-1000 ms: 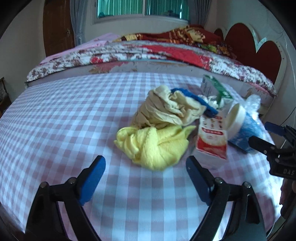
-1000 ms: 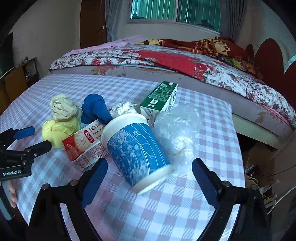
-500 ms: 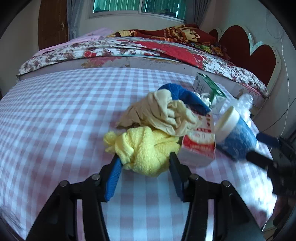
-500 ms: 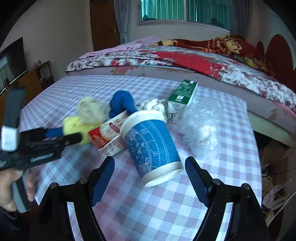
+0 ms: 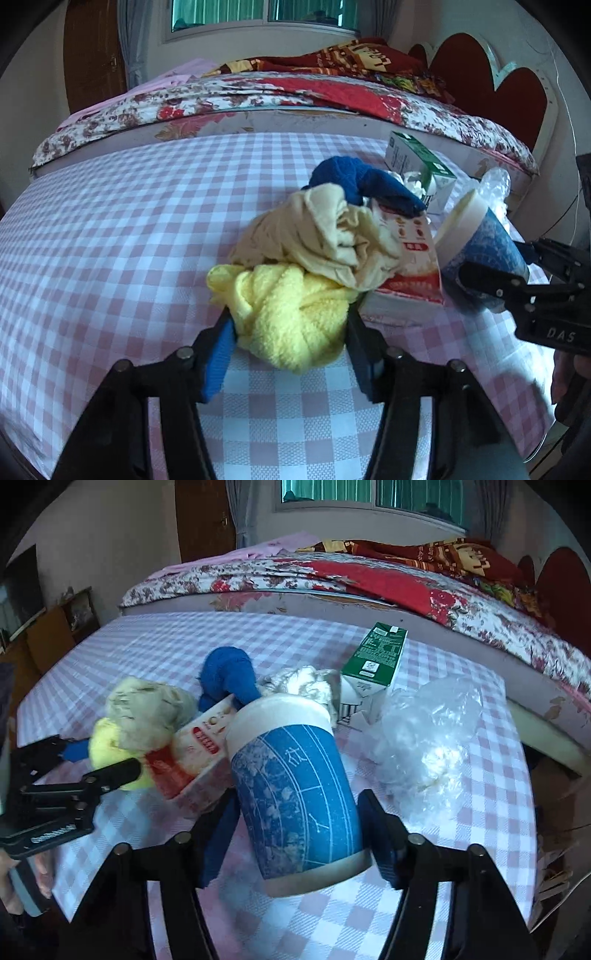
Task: Collect trash
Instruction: 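Grasp the yellow cloth with the left gripper while the right grasps the blue-white cup, then carry the cloth and cup over the black bin and open both grippers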
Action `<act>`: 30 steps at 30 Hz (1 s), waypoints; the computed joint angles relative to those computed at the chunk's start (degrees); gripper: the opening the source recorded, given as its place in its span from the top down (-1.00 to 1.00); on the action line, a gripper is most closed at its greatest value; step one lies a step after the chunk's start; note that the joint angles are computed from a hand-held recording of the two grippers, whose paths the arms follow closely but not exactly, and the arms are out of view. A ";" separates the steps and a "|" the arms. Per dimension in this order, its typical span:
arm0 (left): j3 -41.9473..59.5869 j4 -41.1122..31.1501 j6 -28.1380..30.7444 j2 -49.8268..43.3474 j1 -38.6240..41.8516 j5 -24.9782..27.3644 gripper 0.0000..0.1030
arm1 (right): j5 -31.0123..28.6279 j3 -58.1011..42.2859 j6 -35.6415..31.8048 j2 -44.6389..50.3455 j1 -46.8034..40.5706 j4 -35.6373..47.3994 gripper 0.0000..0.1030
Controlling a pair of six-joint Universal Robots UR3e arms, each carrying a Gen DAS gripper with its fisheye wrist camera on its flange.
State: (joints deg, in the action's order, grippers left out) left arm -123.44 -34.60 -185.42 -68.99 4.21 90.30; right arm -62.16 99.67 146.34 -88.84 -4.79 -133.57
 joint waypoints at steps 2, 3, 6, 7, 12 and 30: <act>-0.80 -0.70 0.06 2.11 0.74 -1.49 0.00 | 0.47 1.68 0.25 -1.71 -0.47 -0.54 -0.16; -1.01 -1.51 -0.03 3.23 1.41 -2.33 0.00 | 0.86 2.29 0.33 -2.57 -0.90 -0.38 -0.14; -1.06 -3.83 -0.31 5.92 2.28 -3.94 0.00 | 2.72 3.20 0.87 -5.17 -2.90 1.82 -0.13; -0.81 -4.34 -0.58 6.41 1.82 -3.65 0.00 | 3.21 3.45 0.85 -5.99 -3.44 2.58 -0.13; 4.78 -8.41 -0.72 7.42 0.66 -3.60 0.00 | 5.04 4.05 -0.09 -9.67 -5.99 6.11 -0.13; 3.85 -6.88 -10.14 10.45 -15.69 13.08 0.00 | 12.53 7.62 -10.55 -27.25 -20.48 24.48 -0.11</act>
State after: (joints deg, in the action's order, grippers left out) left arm -119.58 -41.47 -195.57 -58.54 -11.48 103.38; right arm -49.63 107.29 135.79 -116.10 -25.27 -109.10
